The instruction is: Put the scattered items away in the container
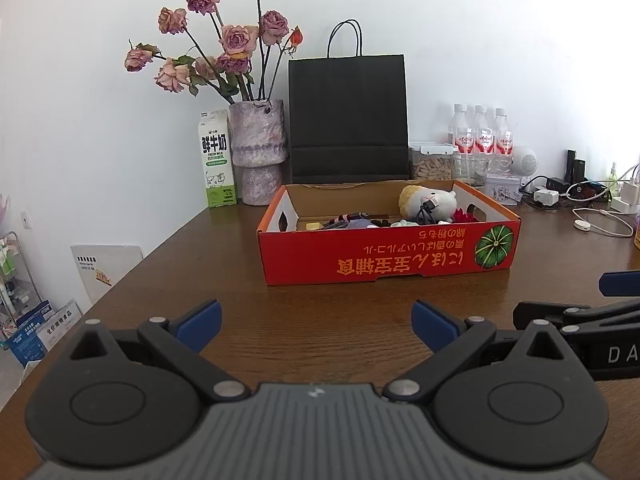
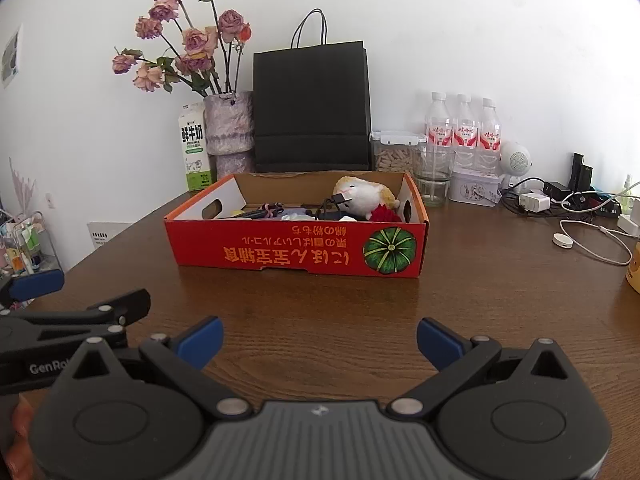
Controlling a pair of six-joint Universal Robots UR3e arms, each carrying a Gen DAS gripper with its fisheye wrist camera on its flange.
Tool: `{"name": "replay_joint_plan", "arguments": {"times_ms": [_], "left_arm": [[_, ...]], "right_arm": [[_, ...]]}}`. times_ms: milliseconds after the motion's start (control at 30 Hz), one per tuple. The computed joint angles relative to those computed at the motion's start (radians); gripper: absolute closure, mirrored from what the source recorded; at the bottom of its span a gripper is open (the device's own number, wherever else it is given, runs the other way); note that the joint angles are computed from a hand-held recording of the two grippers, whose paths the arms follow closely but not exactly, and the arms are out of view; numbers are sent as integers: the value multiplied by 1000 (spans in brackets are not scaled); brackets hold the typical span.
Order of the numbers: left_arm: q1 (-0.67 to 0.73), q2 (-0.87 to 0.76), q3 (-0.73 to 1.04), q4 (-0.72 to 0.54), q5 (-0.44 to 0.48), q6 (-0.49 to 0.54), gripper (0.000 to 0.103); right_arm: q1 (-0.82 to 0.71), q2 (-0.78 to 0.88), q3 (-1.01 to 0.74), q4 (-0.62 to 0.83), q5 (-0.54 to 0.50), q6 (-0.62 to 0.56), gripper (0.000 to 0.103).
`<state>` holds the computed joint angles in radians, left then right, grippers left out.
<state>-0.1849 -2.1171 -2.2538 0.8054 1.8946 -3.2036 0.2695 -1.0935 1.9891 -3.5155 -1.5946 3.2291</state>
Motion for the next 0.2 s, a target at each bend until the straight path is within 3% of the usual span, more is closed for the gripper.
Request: {"name": "replay_joint_plan", "arguments": {"times_ms": [200], "left_arm": [[10, -1, -3, 3, -11, -23, 0]], "right_arm": [[6, 11, -12, 11, -4, -7, 0]]}}
